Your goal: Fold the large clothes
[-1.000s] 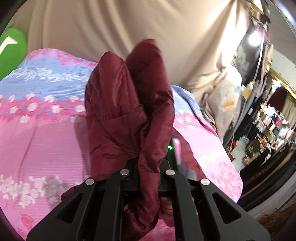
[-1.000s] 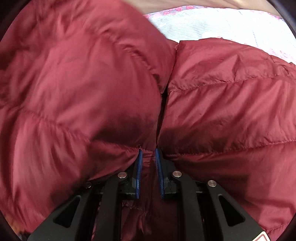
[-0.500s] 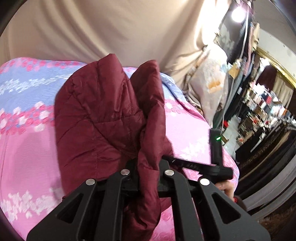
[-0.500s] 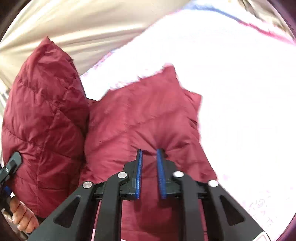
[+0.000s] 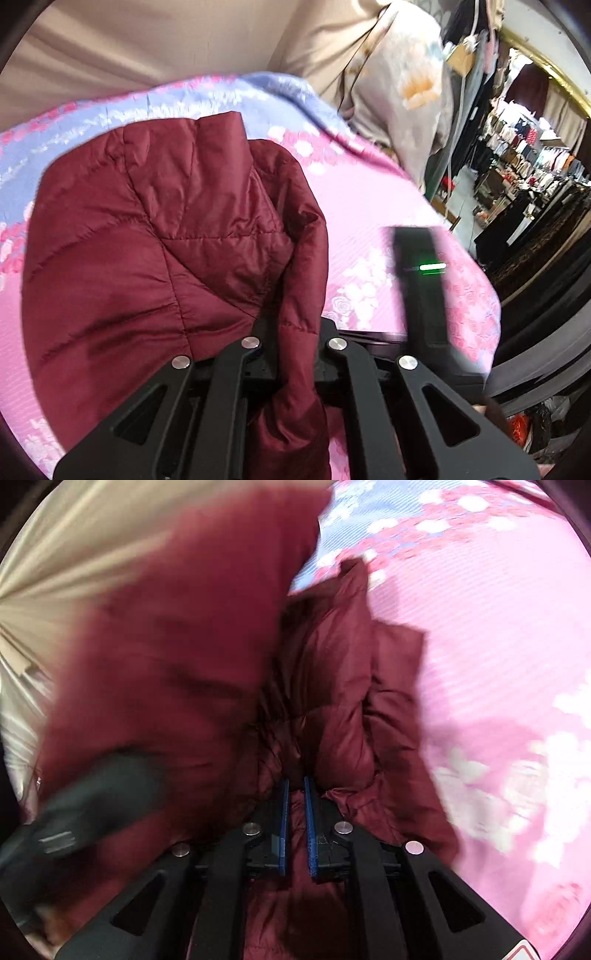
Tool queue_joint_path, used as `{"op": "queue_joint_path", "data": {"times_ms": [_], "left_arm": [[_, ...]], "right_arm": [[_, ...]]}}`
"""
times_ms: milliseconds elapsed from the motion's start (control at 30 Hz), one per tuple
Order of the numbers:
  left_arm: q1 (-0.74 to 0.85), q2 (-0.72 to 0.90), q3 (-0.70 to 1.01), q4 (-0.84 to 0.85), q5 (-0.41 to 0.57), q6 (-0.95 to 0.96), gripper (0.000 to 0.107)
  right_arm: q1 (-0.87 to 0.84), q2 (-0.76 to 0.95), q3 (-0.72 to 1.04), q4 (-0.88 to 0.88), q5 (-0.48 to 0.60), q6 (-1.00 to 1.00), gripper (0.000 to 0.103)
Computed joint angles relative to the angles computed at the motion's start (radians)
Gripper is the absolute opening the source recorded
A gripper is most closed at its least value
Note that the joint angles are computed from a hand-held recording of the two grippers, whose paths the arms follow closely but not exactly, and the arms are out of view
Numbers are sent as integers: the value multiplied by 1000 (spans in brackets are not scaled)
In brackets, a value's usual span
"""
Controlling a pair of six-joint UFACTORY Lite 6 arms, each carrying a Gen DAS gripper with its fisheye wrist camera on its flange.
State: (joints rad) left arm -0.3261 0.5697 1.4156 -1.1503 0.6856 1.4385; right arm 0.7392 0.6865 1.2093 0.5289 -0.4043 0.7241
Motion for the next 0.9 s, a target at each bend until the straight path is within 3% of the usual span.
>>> {"op": "queue_joint_path", "data": {"times_ms": [100, 233, 400, 467, 567, 633, 700, 733, 833, 900], "left_arm": [[-33, 58, 36, 32, -33, -43, 5], [-74, 79, 15, 5, -117, 2, 6], [-112, 88, -18, -35, -191, 62, 12], [-123, 69, -48, -79, -205, 132, 28], [-94, -3, -87, -43, -117, 123, 52], [-26, -107, -143, -30, -22, 139, 57], [98, -197, -186, -76, 110, 200, 74], [140, -223, -196, -94, 142, 213, 83], [339, -275, -194, -132, 241, 207, 84], [410, -271, -189, -138, 236, 194, 84]], "right_arm": [[50, -177, -231, 120, -111, -42, 15], [159, -359, -418, 478, -199, -262, 24], [269, -401, -385, 731, -242, -455, 25], [252, -397, -354, 745, -233, -507, 28], [280, -396, -313, 849, -261, -625, 31], [322, -401, -288, 905, -326, -680, 43], [371, -445, -331, 943, -390, -713, 48], [397, -469, -333, 982, -424, -756, 56], [454, -493, -300, 1028, -488, -842, 66], [456, -453, -238, 1024, -471, -894, 70]]}}
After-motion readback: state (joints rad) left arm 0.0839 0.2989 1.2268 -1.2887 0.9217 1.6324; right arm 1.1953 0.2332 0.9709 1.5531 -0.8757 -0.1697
